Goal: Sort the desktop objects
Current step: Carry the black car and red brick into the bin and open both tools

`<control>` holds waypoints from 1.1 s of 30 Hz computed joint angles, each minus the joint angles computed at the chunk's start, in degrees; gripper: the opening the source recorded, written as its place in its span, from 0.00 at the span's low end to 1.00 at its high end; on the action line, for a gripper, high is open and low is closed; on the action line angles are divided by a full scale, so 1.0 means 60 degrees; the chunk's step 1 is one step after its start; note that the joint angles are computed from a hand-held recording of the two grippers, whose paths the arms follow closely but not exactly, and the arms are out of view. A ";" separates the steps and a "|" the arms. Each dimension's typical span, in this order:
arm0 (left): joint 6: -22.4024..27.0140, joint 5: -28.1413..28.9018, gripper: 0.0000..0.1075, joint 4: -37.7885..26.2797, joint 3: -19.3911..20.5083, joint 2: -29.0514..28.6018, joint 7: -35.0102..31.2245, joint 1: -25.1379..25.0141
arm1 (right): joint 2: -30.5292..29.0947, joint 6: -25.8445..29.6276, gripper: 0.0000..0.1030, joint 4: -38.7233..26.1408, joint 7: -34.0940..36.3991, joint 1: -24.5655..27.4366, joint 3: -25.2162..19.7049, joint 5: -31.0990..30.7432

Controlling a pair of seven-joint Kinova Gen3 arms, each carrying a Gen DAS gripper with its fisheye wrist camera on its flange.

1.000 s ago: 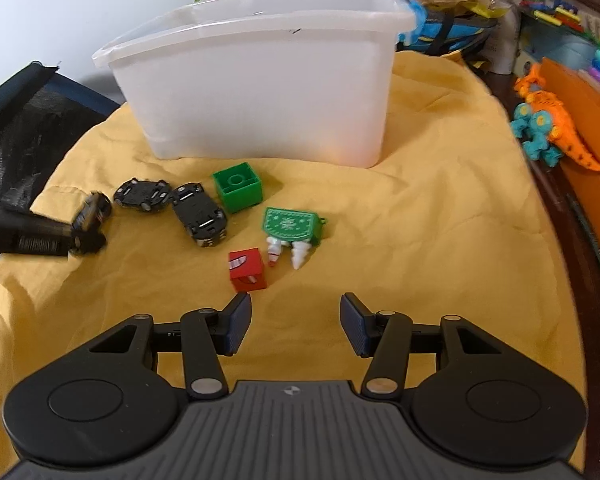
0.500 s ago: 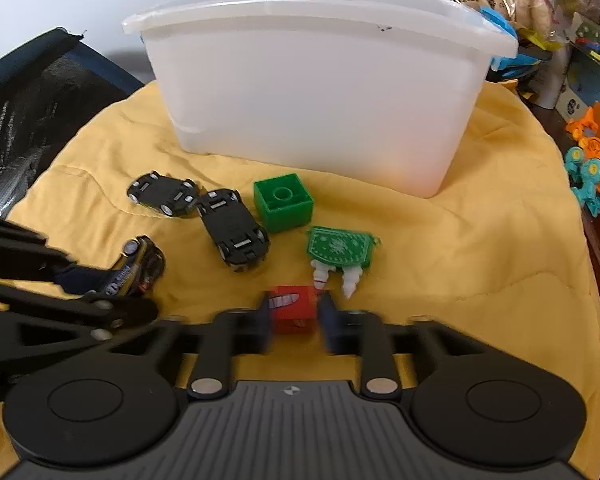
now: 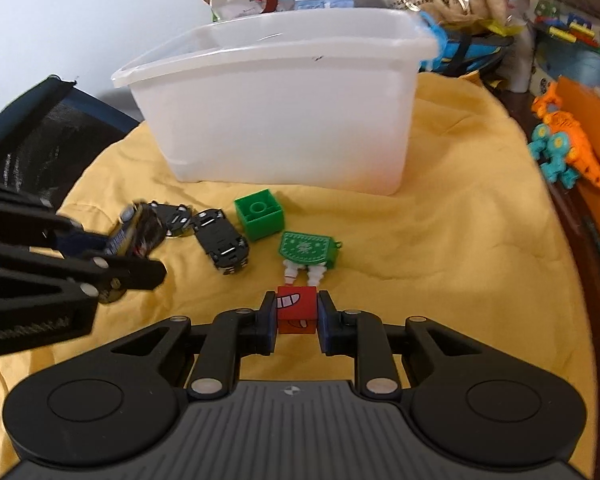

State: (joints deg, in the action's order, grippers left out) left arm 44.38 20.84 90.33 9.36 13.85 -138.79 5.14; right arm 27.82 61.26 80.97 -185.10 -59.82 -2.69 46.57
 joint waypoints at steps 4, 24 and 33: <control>-0.0290 0.0159 0.18 0.0104 0.0116 -0.0326 -0.0375 0.0049 | -0.0056 0.0468 0.22 -0.0269 0.0315 -0.0047 -0.0012 -0.0041; -0.0791 -0.0052 0.18 -0.1388 -0.0021 -0.0492 0.0618 0.0430 | -0.0869 0.1518 0.22 -0.0756 0.0626 -0.0030 -0.0267 0.1757; -0.0668 -0.1401 0.18 -0.2668 -0.0093 0.0254 0.1886 0.0958 | -0.0638 0.1294 0.22 -0.1607 0.1725 0.0319 -0.0079 0.1873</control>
